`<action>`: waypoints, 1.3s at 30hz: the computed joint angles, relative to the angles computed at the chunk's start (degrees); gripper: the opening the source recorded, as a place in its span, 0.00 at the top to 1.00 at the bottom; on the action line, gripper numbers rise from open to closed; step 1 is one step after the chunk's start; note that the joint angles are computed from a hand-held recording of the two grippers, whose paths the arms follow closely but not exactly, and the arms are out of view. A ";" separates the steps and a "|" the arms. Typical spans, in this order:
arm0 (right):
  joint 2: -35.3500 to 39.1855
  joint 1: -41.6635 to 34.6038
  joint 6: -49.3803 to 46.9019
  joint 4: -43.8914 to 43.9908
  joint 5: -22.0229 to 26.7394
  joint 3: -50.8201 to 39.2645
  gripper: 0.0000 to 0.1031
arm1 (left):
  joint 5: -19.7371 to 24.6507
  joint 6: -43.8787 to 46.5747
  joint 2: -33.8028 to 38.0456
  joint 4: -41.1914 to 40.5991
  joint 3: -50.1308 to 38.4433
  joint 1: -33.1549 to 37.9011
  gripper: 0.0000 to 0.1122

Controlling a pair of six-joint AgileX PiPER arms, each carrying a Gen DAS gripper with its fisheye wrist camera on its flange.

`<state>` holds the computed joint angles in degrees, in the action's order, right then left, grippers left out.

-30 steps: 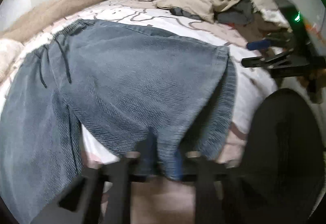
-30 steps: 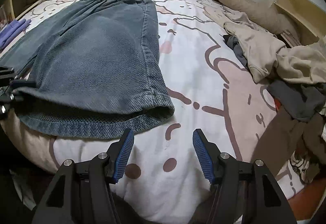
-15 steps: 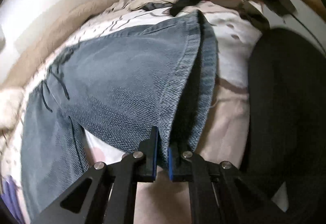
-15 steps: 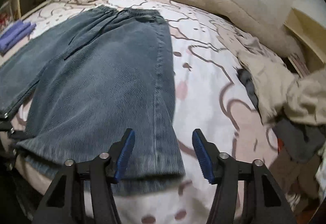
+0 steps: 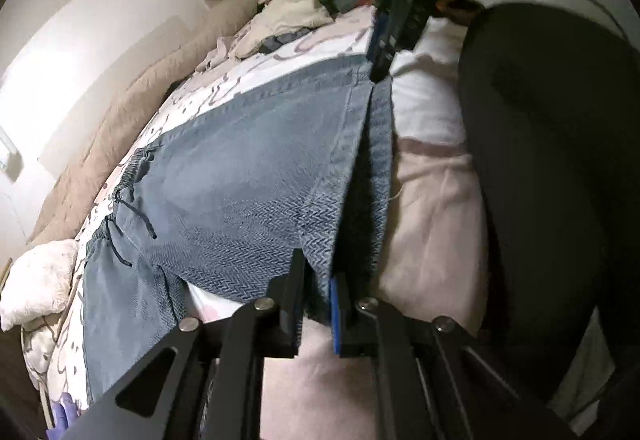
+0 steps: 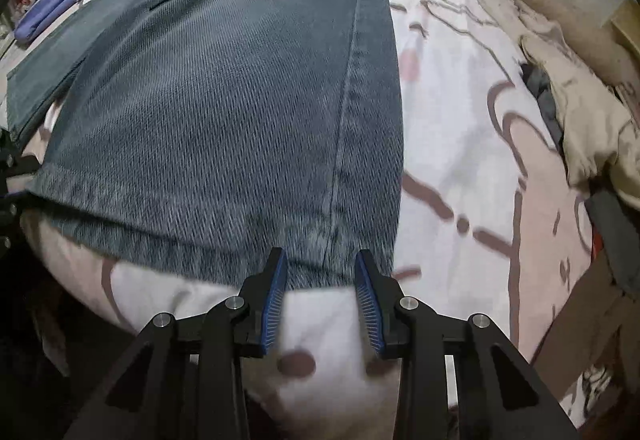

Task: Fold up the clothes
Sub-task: 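Grasp the folded edge of the pants with the left gripper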

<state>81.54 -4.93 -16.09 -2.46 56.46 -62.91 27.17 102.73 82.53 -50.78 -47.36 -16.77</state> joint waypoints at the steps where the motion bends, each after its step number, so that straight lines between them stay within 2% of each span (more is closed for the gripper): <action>1: -0.55 -0.75 -0.55 0.70 -0.20 0.63 0.66 | 4.25 -3.10 -0.32 1.04 -1.69 1.55 0.80; 3: -1.34 -1.69 -0.75 1.87 -1.21 1.92 0.66 | 12.43 -7.84 -0.58 0.99 -5.47 4.43 0.75; 5: -1.86 -2.13 -0.21 2.85 -2.68 3.19 0.66 | 19.95 -13.94 -0.14 0.18 -10.37 6.67 0.75; 6: -2.02 -2.42 -0.35 3.49 -2.95 3.43 0.66 | 22.10 -16.81 0.28 -0.23 -12.55 7.11 0.70; 7: -2.17 -2.72 -0.50 4.15 -3.22 3.68 0.66 | 22.18 -20.62 0.94 0.15 -14.91 6.28 0.63; 8: -2.29 -3.06 -0.67 4.90 -3.43 3.88 0.66 | 20.97 -24.18 1.67 0.98 -16.95 4.82 0.62; 13: -2.36 -7.99 -4.67 13.27 -3.13 4.51 0.66 | 9.62 -44.49 9.41 13.71 -25.83 -6.03 0.58; 15: -2.83 -7.78 -4.15 13.41 -3.96 5.26 0.66 | 9.46 -53.15 14.40 18.67 -29.57 -8.12 0.55; 18: -3.29 -6.73 -2.67 12.25 -4.86 5.87 0.66 | 12.18 -63.37 21.02 24.69 -31.78 -9.49 0.55; 22: -1.75 -9.93 -5.98 16.73 -4.31 5.08 0.65 | 5.30 -60.69 20.21 21.03 -25.37 -9.90 0.53; 24: -1.62 -11.62 -7.55 19.41 -4.00 5.09 0.65 | 5.98 -59.89 20.38 20.35 -25.68 -9.54 0.53; 27: -2.32 -16.67 -8.63 26.32 0.34 3.96 0.65 | 9.05 -57.20 21.36 16.57 -27.14 -7.71 0.52; 29: -2.71 -22.62 -10.16 34.34 4.05 3.96 0.65 | 8.02 -55.25 21.36 15.10 -26.25 -7.66 0.52; 32: -1.67 -29.29 -10.38 41.95 7.36 4.45 0.65 | 6.03 -53.83 20.65 14.37 -24.60 -8.15 0.52; 35: 0.67 -31.44 -6.51 42.86 6.96 4.36 0.65 | 6.48 -51.41 20.65 12.39 -24.36 -7.56 0.51; 39: 4.02 -34.97 -8.81 51.14 8.36 4.97 0.65 | 5.82 -48.97 20.54 10.53 -23.58 -7.33 0.51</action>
